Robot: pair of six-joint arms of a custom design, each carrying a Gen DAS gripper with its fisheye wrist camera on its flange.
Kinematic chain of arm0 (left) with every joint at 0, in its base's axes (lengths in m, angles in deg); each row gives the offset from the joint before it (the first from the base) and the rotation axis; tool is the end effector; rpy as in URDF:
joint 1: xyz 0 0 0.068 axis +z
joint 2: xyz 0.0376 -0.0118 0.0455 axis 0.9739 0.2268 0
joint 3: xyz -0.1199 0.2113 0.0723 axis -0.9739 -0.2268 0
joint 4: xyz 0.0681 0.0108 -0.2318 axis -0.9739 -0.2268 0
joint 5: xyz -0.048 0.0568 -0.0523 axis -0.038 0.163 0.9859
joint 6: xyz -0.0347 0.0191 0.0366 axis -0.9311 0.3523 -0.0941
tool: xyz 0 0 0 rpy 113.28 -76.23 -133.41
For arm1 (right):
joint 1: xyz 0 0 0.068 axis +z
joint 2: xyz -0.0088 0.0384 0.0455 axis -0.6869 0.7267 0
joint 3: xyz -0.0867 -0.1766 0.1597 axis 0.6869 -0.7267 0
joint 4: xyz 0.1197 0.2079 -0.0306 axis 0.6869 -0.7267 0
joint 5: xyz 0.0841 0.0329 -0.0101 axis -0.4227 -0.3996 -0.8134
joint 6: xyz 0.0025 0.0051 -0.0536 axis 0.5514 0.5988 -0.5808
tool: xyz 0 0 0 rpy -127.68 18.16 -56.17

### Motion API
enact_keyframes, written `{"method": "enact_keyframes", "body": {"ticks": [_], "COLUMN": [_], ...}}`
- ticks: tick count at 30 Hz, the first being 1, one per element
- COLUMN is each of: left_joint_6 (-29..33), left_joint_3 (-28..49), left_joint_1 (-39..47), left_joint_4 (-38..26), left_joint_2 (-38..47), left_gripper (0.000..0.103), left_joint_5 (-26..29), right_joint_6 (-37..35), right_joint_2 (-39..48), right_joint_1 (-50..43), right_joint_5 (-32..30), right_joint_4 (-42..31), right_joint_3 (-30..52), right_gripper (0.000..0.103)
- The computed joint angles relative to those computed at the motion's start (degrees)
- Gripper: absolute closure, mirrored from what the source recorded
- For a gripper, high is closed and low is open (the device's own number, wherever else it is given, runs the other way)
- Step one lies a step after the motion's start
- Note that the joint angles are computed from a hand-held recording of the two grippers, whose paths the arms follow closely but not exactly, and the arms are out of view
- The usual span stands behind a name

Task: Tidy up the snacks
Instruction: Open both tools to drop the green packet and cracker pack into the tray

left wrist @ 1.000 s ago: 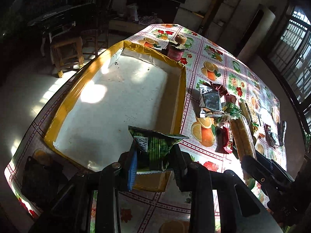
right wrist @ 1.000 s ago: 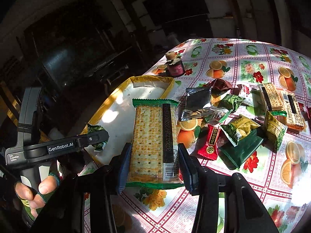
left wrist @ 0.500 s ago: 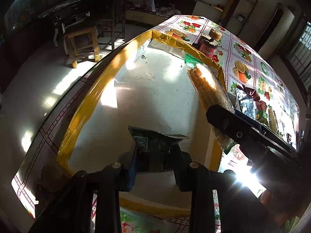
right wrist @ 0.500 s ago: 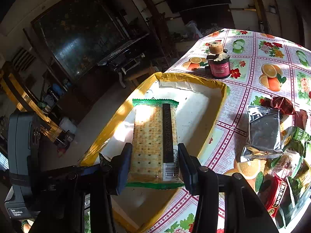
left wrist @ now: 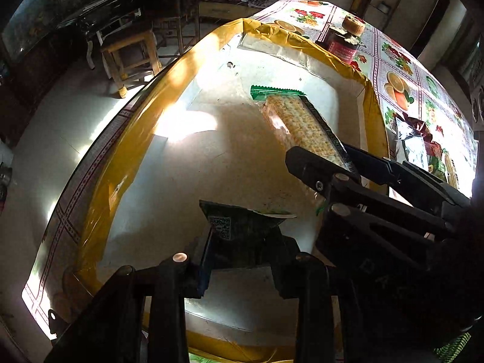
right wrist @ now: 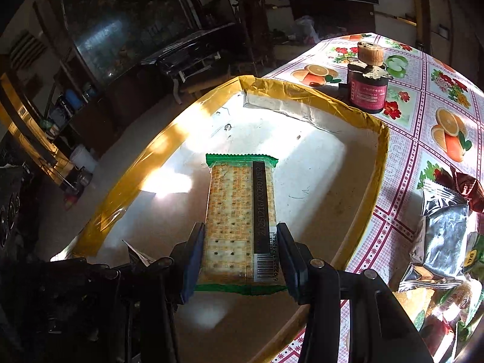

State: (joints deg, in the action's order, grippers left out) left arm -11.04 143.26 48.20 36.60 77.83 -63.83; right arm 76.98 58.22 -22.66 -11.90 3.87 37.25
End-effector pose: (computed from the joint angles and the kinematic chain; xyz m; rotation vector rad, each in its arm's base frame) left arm 0.2609 -0.1372 0.1630 -0.1094 2.7418 -0.0973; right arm 0.3034 0.1249 0.1573 -0.4097 2.4900 0.5303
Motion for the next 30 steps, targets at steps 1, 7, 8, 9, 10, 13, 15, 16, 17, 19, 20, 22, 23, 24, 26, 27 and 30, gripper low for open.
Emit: {"method": "enact_keyframes", "body": {"ticks": [1, 7, 8, 9, 10, 13, 15, 16, 17, 19, 20, 22, 23, 24, 26, 27, 30], "left_joint_6": [0.1, -0.3, -0.5, -0.6, -0.8, -1.6, -2.5, -2.9, -3.4, -4.3, -4.8, -5.9, -6.2, -6.5, -7.5, -7.8, -8.9], "left_joint_3": [0.1, 0.0, -0.3, -0.7, -1.0, -0.9, -0.7, -0.5, -0.1, 0.8, 1.4, 3.0, 3.6, 4.4, 6.2, 6.8, 8.7], "left_joint_1": [0.0, 0.9, 1.1, 1.2, 1.1, 0.0, -1.3, -2.2, -3.2, -5.5, -6.8, -9.5, -10.6, -11.7, -14.2, -15.4, -18.8], "left_joint_4": [-0.1, -1.2, -1.5, -1.4, -1.5, -2.4, -2.8, -3.1, -3.3, -3.8, -4.1, -4.8, -5.0, -5.2, -6.0, -6.2, -7.0], "left_joint_2": [0.0, -0.7, -1.2, -1.9, -2.7, -5.0, -6.4, -7.1, -7.6, -7.9, -7.7, -6.6, -6.2, -5.5, -3.8, -3.2, -1.3], "left_gripper": [0.070, 0.053, 0.051, 0.046, 0.044, 0.036, 0.031, 0.031, 0.031, 0.028, 0.028, 0.028, 0.028, 0.027, 0.027, 0.027, 0.027], "left_joint_5": [0.1, 0.5, 0.6, 0.7, 0.4, -0.3, -0.6, -0.9, -1.1, -1.6, -2.0, -2.5, -2.3, -2.3, -2.6, -2.9, -3.5], "right_joint_6": [0.0, 1.4, 1.8, 2.1, 2.5, 2.8, 2.7, 2.0, 1.5, 0.0, -0.9, -4.2, -6.3, -8.2, -13.4, -15.5, -22.5], "right_joint_2": [0.5, -2.6, -4.4, -6.5, -9.0, -17.3, -22.7, -25.6, -28.1, -32.8, -34.9, -37.7, -38.9, -39.9, -40.9, -40.8, -38.9], "right_joint_1": [0.1, -1.8, -2.7, -3.7, -4.8, -9.8, -14.1, -16.8, -19.4, -25.2, -28.3, -35.2, -38.7, -41.6, -48.3, -50.9, -59.7], "right_joint_5": [0.0, -2.2, -3.1, -3.8, -4.4, -7.0, -8.6, -9.7, -10.3, -12.5, -13.4, -16.6, -18.0, -18.9, -21.1, -21.8, -24.9], "right_joint_4": [-0.2, 0.6, 0.8, 1.1, 1.3, 1.0, -0.1, -1.3, -2.7, -5.1, -6.8, -10.1, -12.1, -13.7, -16.5, -17.6, -21.0], "right_joint_3": [0.6, -1.6, -2.8, -4.3, -6.0, -11.3, -14.7, -16.4, -17.8, -21.0, -22.2, -24.0, -24.6, -25.3, -26.5, -26.8, -27.2], "right_gripper": [0.052, 0.052, 0.052, 0.052, 0.051, 0.044, 0.041, 0.040, 0.040, 0.038, 0.037, 0.037, 0.037, 0.037, 0.036, 0.036, 0.036]}}
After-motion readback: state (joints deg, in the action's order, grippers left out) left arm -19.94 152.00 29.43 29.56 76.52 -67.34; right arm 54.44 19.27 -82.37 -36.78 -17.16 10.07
